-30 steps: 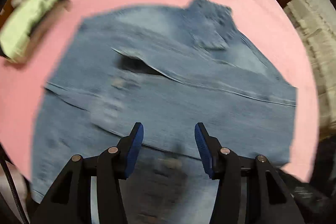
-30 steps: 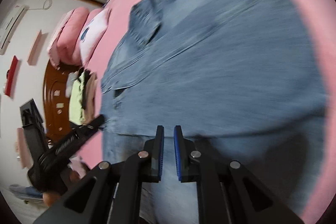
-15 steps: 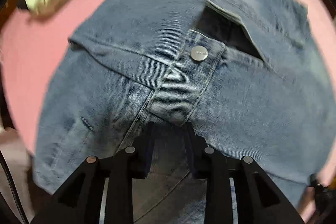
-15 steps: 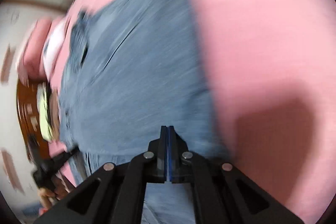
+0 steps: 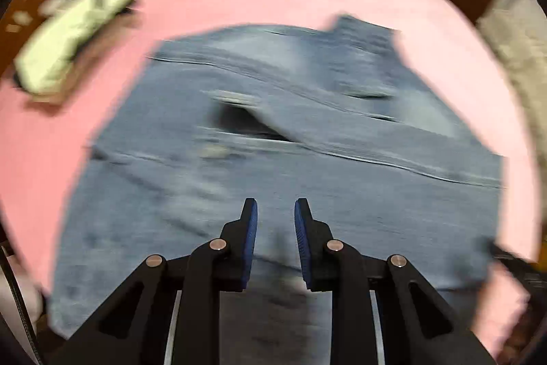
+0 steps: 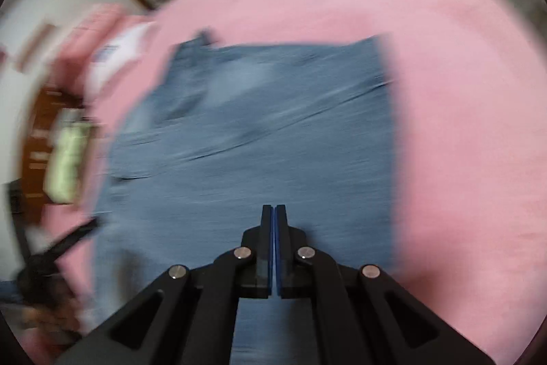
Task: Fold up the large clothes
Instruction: 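Smooth the folded jacket with the right gripper while the left gripper releases, then position both grippers open at the jacket hem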
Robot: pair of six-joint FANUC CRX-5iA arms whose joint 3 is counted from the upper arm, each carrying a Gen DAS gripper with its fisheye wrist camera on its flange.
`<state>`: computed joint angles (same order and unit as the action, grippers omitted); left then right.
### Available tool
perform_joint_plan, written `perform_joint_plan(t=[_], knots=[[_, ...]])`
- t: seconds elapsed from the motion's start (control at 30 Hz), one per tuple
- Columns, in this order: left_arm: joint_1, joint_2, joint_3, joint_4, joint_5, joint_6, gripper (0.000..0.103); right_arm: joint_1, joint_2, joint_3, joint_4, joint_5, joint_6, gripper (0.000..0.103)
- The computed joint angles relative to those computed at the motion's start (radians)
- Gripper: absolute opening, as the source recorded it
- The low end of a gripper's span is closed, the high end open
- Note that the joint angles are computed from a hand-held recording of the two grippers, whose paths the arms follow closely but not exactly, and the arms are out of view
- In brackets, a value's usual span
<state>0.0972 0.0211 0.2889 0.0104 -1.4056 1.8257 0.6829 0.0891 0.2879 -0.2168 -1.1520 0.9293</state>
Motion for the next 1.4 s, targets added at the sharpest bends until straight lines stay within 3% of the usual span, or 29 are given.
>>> perform_joint_plan(t=[0.07, 0.13, 0.2, 0.37, 0.57, 0.67, 0.73, 0.77, 0.83, 0.9, 1.03, 1.1, 1.3, 1.4], knots=[[0.005, 0.030, -0.005, 0.086, 0.015, -0.012, 0.021, -0.061, 0.044, 0.044, -0.249, 0.017, 0.082, 0.000], [-0.015, 0.066, 0.016, 0.082, 0.040, 0.002, 0.020, -0.075, 0.087, 0.071, -0.353, 0.020, 0.120, 0.000], [-0.032, 0.129, 0.076, 0.049, 0.038, 0.024, 0.019, -0.066, 0.157, 0.136, -0.375, -0.007, 0.148, 0.000], [-0.014, 0.241, 0.133, 0.096, 0.046, 0.118, 0.014, -0.041, 0.271, 0.260, -0.352, -0.017, 0.217, 0.002], [-0.018, 0.277, 0.188, -0.005, 0.034, 0.161, 0.011, -0.075, 0.327, 0.315, -0.360, 0.005, 0.301, 0.000], [-0.045, 0.289, 0.254, -0.191, -0.042, 0.209, 0.011, -0.088, 0.312, 0.284, -0.295, 0.053, 0.269, 0.000], [-0.035, 0.287, 0.261, -0.246, -0.069, 0.219, 0.010, -0.105, 0.308, 0.270, -0.231, 0.064, 0.198, 0.000], [-0.003, 0.267, 0.224, -0.215, -0.042, 0.216, 0.008, -0.105, 0.291, 0.240, -0.172, 0.078, 0.165, 0.000], [0.053, 0.240, 0.165, -0.138, 0.009, 0.201, 0.001, -0.147, 0.243, 0.166, -0.164, 0.137, 0.134, 0.000], [0.087, 0.218, 0.119, -0.081, 0.051, 0.174, 0.001, -0.156, 0.195, 0.089, -0.064, 0.184, 0.067, 0.000], [0.047, 0.236, 0.154, -0.158, 0.021, 0.157, 0.001, -0.157, 0.148, 0.010, 0.098, 0.201, 0.005, 0.000], [0.030, 0.244, 0.171, -0.186, 0.005, 0.160, 0.001, -0.164, 0.150, 0.014, 0.100, 0.191, -0.008, 0.000], [0.038, 0.214, 0.150, -0.160, 0.014, 0.159, 0.001, -0.090, 0.173, 0.026, 0.275, 0.141, -0.178, 0.000], [0.039, 0.179, 0.123, -0.148, -0.009, 0.131, 0.007, -0.075, 0.182, 0.052, 0.274, 0.107, -0.225, 0.002]])
